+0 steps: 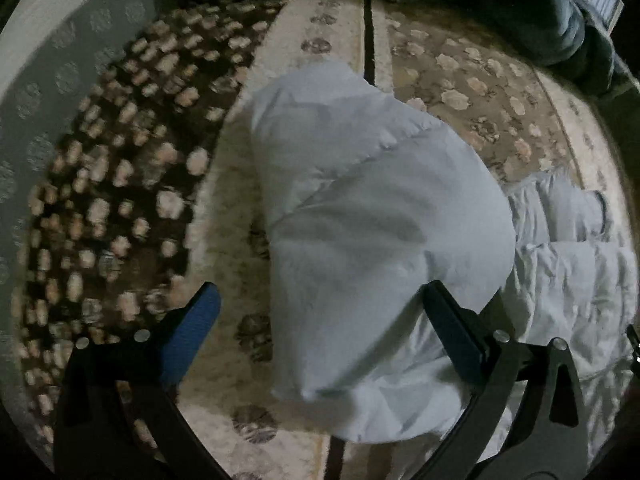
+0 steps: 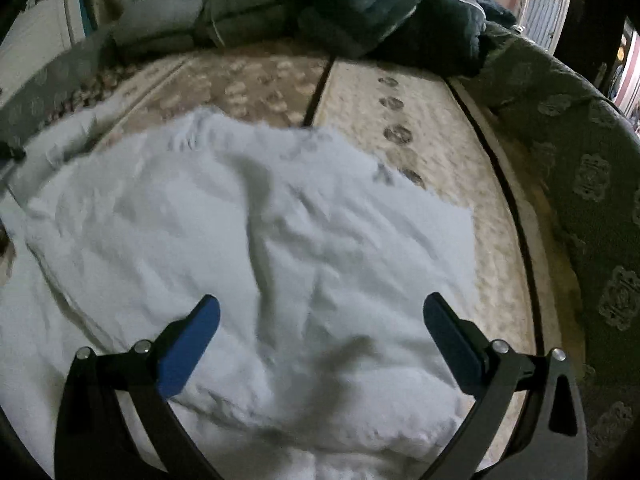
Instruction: Fold large clothes
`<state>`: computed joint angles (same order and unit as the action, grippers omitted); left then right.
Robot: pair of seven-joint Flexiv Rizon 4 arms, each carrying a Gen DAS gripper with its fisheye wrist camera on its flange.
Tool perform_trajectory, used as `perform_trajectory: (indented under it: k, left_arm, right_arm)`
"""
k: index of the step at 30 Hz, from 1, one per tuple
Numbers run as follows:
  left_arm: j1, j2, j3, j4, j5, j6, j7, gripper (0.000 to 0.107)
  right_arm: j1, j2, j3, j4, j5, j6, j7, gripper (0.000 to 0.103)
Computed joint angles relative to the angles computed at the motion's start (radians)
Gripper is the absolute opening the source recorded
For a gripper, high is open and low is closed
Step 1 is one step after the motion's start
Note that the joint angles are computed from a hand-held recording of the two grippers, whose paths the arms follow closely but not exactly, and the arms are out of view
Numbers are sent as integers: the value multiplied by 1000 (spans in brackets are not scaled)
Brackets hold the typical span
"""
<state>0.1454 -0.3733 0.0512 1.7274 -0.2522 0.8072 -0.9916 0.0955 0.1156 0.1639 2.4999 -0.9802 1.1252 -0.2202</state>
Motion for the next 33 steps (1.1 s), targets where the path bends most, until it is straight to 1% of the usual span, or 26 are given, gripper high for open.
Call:
perform_trajectory:
  k: [2, 5, 6, 8, 11, 12, 13, 14, 15, 16, 17, 18, 19, 21, 24, 25, 28, 31, 33]
  left_arm:
    - [19, -18, -18, -2, -52, -21, 17, 100]
    - [43, -68, -38, -30, -121, -115, 15, 100]
    - [44, -77, -41, -25, -136, -120, 15, 100]
    - [31, -90, -48, 2, -157, -100, 2, 100]
    - [18, -78, -58, 55, -178, -30, 30, 100]
    - [12, -70, -60, 72, -180, 6, 46, 96]
    - [12, -60, -64, 86, -185, 27, 68, 81]
    - [19, -46, -80, 98, -210, 22, 104, 71]
    - [31, -35, -78, 95, -221, -5, 126, 56]
    - [18, -20, -70, 102, -209, 10, 125, 47]
    - [11, -7, -64, 109, -202, 22, 132, 41]
    - [3, 12, -60, 123, -194, 44, 144, 33]
    - [-9, 41, -56, 145, -190, 76, 147, 28]
    - [-10, 91, -56, 176, -220, 86, 165, 23]
    - [-36, 189, -58, 250, -275, 156, 214, 21]
    - [-47, 244, -62, 292, -318, 180, 257, 20]
    - [-98, 355, -52, 365, -401, 171, 330, 19]
    - [-159, 427, -36, 412, -388, 152, 352, 18]
    - [-205, 459, -42, 445, -350, 142, 346, 18]
  right_arm:
    - [-2, -30, -7, -25, -28, -10, 21, 101]
    - [-1, -62, -23, -35, -15, 25, 45, 101]
    - [0, -68, -26, -32, -17, 38, 57, 101]
    - [8, -76, -23, -27, -21, 31, 59, 101]
    - [21, -77, -18, -15, -37, -3, 43, 101]
    - [23, -72, -18, -9, -38, -11, 36, 101]
    - [25, -67, -18, -3, -27, -12, 25, 101]
    - [24, -65, -20, 3, -11, -6, 14, 101]
    - [21, -60, -22, 9, 0, 3, 12, 101]
    - [18, -53, -24, 17, 11, 13, 12, 101]
    - [14, -48, -24, 22, 23, 17, 9, 101]
    - [12, -41, -22, 25, 30, 16, 10, 101]
    - [9, -34, -20, 29, 30, 14, 16, 101]
    - [1, -7, -15, 43, 34, 24, 21, 101]
    - [-8, 39, 1, 62, 49, 16, 12, 101]
    - [-11, 52, 7, 66, 53, 11, 9, 101]
    - [-16, 110, 23, 97, 101, 1, -20, 101]
    - [-18, 163, 36, 134, 187, -4, -49, 101]
    - [-22, 192, 44, 154, 237, 2, -52, 101]
